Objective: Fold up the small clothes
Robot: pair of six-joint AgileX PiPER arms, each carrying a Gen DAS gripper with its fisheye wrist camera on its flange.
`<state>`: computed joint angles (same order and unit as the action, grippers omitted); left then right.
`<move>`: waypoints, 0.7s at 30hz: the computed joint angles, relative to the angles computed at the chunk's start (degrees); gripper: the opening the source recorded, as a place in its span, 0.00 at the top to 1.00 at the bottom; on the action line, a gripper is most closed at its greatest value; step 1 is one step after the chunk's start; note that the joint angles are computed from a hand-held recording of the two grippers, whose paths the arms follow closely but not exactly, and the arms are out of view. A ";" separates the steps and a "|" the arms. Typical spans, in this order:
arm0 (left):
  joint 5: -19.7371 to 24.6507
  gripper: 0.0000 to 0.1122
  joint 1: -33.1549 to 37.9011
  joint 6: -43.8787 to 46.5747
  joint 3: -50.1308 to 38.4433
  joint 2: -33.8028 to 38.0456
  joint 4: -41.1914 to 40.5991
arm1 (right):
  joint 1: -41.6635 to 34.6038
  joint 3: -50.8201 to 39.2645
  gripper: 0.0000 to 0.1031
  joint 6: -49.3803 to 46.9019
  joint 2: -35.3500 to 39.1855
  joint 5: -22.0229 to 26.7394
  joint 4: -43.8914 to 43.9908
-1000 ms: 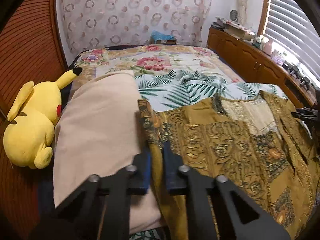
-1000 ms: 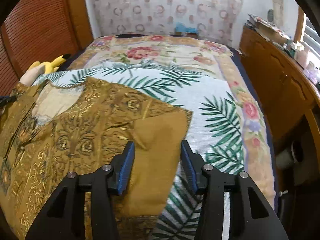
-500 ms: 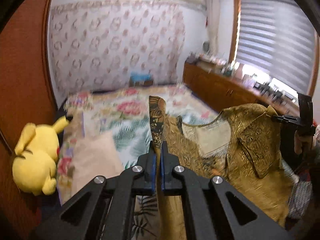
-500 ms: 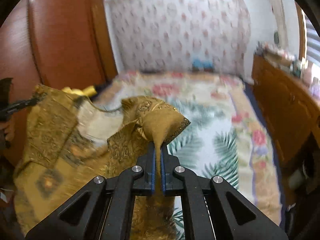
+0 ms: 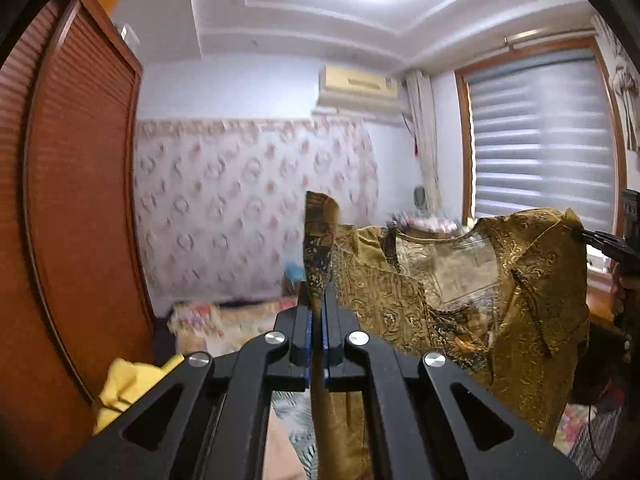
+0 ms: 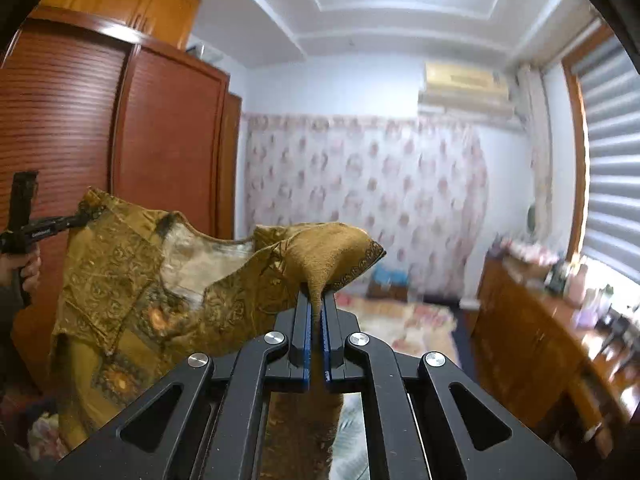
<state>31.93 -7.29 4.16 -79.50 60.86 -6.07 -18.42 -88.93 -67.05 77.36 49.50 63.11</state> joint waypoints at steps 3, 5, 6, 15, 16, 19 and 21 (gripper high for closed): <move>1.47 1.00 2.41 0.48 -5.27 1.65 0.54 | 2.37 -10.44 0.99 7.96 1.26 0.31 -6.57; 1.99 1.00 5.64 2.47 -9.57 4.72 -1.48 | 4.74 -17.49 0.99 13.15 3.76 -0.29 -12.00; 2.01 1.00 6.57 2.50 -10.93 6.04 -1.58 | 7.06 -23.22 0.99 17.55 6.49 -0.78 -16.57; -4.23 1.00 10.48 2.68 -15.27 24.72 -0.27 | 17.40 -60.42 0.99 39.67 36.28 4.96 -45.10; -5.85 1.00 9.99 2.11 -13.40 25.65 0.52 | 17.13 -56.95 0.99 38.98 37.39 3.01 -44.57; -10.92 1.00 8.98 2.16 -7.03 28.13 0.31 | 17.17 -47.38 0.99 37.49 38.75 -3.26 -43.67; -13.72 1.00 7.71 1.28 -2.90 29.43 1.15 | 17.47 -40.93 0.99 33.93 38.83 -6.97 -41.61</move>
<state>18.21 0.43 5.44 -82.40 90.29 -4.92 -0.95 -129.85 -33.12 116.19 42.53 21.51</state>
